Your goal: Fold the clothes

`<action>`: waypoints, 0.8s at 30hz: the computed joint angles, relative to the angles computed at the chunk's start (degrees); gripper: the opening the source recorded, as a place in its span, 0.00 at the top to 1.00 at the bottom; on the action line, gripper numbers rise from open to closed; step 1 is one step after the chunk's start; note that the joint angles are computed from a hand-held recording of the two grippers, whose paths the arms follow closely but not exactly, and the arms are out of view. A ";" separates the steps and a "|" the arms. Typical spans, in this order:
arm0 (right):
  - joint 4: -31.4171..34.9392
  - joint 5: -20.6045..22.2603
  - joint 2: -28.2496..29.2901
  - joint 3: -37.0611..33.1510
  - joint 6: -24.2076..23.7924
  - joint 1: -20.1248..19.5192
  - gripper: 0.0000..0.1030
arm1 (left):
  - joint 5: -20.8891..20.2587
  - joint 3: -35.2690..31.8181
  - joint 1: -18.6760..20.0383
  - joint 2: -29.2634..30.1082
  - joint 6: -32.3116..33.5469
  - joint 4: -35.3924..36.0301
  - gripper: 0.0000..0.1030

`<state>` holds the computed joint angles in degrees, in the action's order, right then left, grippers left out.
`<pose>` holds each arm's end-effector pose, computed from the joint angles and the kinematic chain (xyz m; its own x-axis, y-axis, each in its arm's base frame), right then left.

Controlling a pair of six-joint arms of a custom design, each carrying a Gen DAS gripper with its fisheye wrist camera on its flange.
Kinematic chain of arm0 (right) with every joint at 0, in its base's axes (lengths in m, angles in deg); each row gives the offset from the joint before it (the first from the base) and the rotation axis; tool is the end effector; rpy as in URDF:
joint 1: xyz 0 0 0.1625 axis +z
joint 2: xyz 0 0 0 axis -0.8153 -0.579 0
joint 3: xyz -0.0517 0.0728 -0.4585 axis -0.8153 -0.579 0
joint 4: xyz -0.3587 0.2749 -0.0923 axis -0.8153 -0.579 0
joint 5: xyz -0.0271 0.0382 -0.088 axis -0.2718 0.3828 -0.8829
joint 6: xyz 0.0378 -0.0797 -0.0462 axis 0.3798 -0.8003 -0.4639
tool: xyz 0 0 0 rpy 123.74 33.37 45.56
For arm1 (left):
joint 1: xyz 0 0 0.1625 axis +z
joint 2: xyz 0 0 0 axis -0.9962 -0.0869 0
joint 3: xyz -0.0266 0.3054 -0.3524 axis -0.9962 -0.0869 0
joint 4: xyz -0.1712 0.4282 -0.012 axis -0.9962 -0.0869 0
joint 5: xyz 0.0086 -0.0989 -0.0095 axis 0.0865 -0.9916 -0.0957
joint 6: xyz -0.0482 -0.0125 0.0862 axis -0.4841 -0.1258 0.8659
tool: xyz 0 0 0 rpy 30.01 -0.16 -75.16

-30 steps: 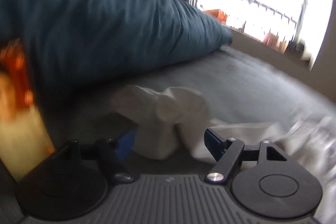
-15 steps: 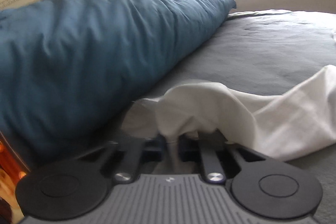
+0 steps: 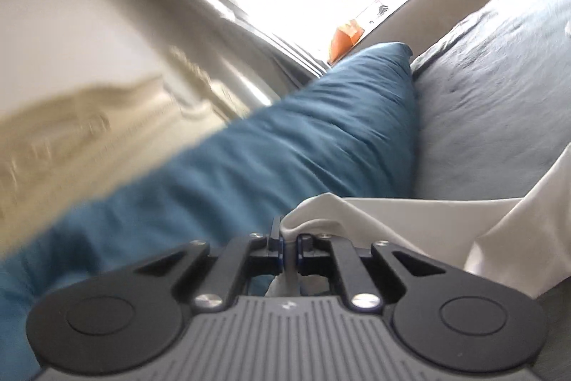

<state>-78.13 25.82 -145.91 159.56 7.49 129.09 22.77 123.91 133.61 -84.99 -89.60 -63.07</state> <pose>-0.0002 -0.7099 0.3232 -0.8350 -0.2490 -0.4907 -0.1131 0.9504 -0.2898 -0.2357 -0.5881 0.1540 0.3124 -0.5505 -0.7742 0.5221 0.7803 -0.3442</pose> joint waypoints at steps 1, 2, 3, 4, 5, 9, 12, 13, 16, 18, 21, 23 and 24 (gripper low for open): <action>-0.10 0.36 -0.07 0.11 0.35 -0.26 0.67 | -0.64 -0.63 0.02 0.24 0.79 1.81 0.93; -0.17 0.70 -0.12 0.19 0.70 -0.51 0.67 | -1.26 -1.53 0.23 0.66 1.55 3.78 0.93; -0.14 0.99 -0.14 0.18 0.99 -0.71 0.67 | -1.86 -2.25 0.41 1.03 2.37 5.50 0.93; -0.12 1.27 -0.15 0.17 1.26 -0.90 0.67 | -2.40 -2.59 0.59 1.32 3.23 6.72 0.93; -0.18 1.48 -0.17 0.18 1.41 -1.03 0.67 | -3.01 -2.95 0.86 1.64 4.08 7.87 0.93; -0.35 2.02 -0.15 0.13 1.75 -1.45 0.67 | -4.27 -3.89 2.05 2.03 8.75 9.70 0.93; -0.67 1.98 -0.14 0.06 2.04 -1.74 0.67 | -5.15 -3.43 2.27 1.86 10.76 9.99 0.93; -0.86 1.89 -0.12 0.03 2.16 -1.81 0.67 | -5.53 -3.24 2.29 1.85 10.77 10.69 0.93; -1.26 1.29 0.08 -0.29 2.15 -1.83 0.67 | -6.30 -2.54 2.00 1.61 12.07 11.93 0.92; -1.23 1.08 0.32 -0.52 2.12 -1.82 0.67 | -5.06 -2.56 1.49 0.45 14.90 9.94 0.92; -1.29 0.82 0.53 -0.51 2.12 -1.79 0.66 | -1.37 -3.23 -0.03 -2.82 22.22 2.14 0.93; -1.32 0.70 0.56 -0.37 2.08 -1.84 0.66 | 1.73 -3.02 -1.50 -6.94 29.84 -7.55 0.93; -1.39 0.68 0.56 -0.26 2.13 -1.90 0.66 | 2.88 -2.57 -2.23 -9.26 34.21 -13.28 0.93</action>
